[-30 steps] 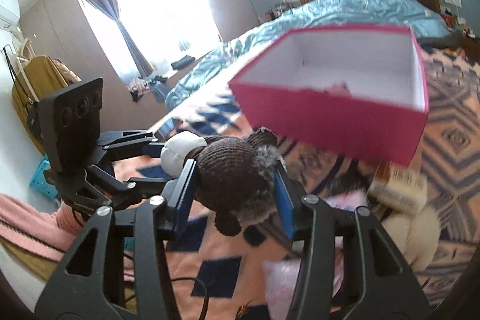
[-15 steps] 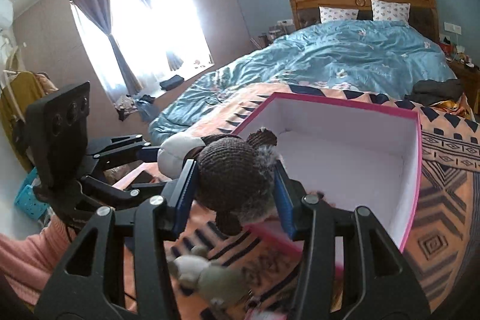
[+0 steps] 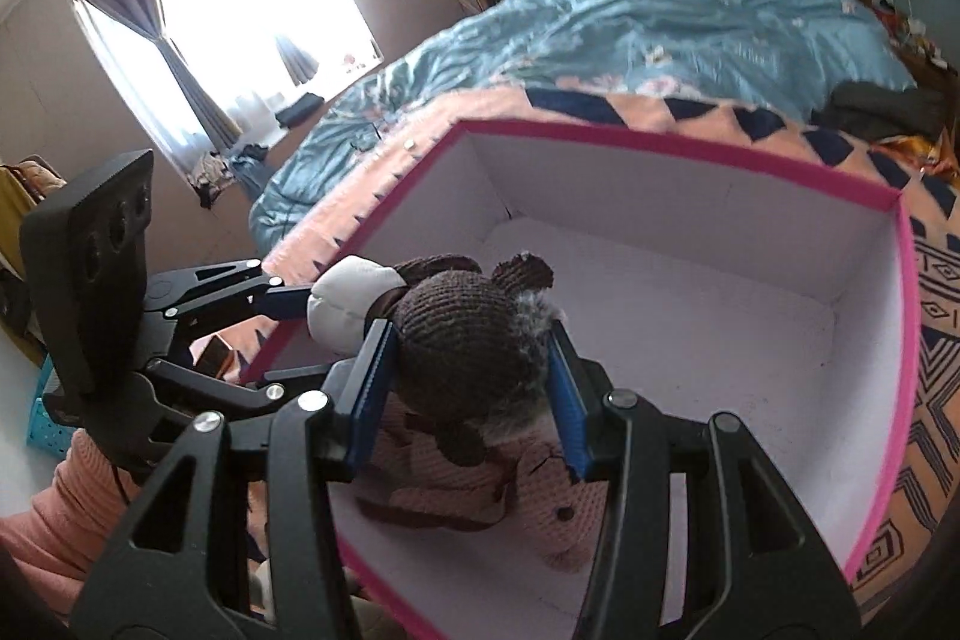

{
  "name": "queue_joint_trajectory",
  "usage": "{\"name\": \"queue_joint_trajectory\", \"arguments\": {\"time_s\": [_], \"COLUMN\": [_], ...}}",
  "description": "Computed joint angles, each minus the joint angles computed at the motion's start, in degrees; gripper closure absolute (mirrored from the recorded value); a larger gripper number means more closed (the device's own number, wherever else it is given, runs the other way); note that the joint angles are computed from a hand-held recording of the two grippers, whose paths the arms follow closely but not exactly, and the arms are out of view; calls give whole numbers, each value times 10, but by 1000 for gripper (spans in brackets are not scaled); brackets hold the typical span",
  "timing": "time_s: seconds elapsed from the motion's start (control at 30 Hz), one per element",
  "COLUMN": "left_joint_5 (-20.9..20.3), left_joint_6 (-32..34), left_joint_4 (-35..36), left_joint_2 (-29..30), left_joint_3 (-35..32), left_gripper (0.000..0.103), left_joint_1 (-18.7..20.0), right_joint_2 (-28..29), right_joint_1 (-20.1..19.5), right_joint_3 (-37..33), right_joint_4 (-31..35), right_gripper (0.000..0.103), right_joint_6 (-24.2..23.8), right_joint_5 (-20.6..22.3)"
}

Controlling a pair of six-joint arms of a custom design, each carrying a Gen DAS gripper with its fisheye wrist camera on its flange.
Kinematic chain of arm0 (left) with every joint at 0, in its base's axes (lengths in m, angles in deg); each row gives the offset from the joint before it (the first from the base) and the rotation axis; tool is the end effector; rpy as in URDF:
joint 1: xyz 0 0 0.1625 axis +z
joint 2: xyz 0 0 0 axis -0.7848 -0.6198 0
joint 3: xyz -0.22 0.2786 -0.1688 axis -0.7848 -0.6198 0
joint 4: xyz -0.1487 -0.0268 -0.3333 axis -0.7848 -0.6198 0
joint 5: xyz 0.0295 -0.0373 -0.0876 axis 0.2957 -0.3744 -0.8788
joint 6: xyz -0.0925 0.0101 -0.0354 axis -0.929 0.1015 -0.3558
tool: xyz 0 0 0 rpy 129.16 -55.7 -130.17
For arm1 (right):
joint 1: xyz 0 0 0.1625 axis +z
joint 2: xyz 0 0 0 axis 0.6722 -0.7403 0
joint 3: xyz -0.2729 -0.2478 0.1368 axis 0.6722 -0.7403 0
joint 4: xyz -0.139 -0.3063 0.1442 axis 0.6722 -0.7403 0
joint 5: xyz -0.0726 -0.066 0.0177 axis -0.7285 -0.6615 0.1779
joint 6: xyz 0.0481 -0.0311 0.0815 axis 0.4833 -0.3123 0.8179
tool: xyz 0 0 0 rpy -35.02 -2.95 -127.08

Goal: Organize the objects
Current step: 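Carry the brown plush into the magenta box and open the right tool, then reach the right tool to the green frog plush and grasp it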

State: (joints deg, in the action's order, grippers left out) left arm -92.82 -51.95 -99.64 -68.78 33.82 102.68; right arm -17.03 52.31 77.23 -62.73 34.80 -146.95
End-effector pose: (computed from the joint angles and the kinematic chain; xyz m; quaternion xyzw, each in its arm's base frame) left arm -0.2508 -0.6337 0.1604 0.1788 0.8974 -0.2753 0.2949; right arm 0.1881 -0.6976 0.1298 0.3947 -0.9120 0.1032 0.0421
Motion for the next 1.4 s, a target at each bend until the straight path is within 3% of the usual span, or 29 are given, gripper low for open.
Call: {"name": "queue_joint_trajectory", "arguments": {"time_s": [0.27,0.37,0.5,0.73,0.87,1.13,1.3,1.4], "left_joint_5": [79,97,116,160,135,55,32,18], "left_joint_6": [-14,-23,-17,16,26,24,0,-17], "left_joint_4": [92,105,89,-4,-70,-199,-240,-248], "left_joint_2": [40,43,38,16,-11,-77,-100,-108], "left_joint_3": [-45,-47,-30,30,70,183,242,275], "left_gripper": [49,48,46,38,38,37,32,28], "left_joint_1": [-15,-17,-23,-42,-49,-81,-107,-123], "right_joint_2": [56,55,44,15,-2,-80,-144,-181], "right_joint_1": [14,18,20,9,5,-14,-25,-34], "right_joint_3": [-94,-87,-64,-29,-1,107,193,247], "right_joint_4": [86,78,57,38,16,-36,-67,-80], "right_gripper": [53,54,54,54,54,53,52,46], "right_joint_6": [55,53,35,33,25,-11,-51,-81], "right_joint_5": [-99,-114,-116,-66,-51,32,77,101]}}
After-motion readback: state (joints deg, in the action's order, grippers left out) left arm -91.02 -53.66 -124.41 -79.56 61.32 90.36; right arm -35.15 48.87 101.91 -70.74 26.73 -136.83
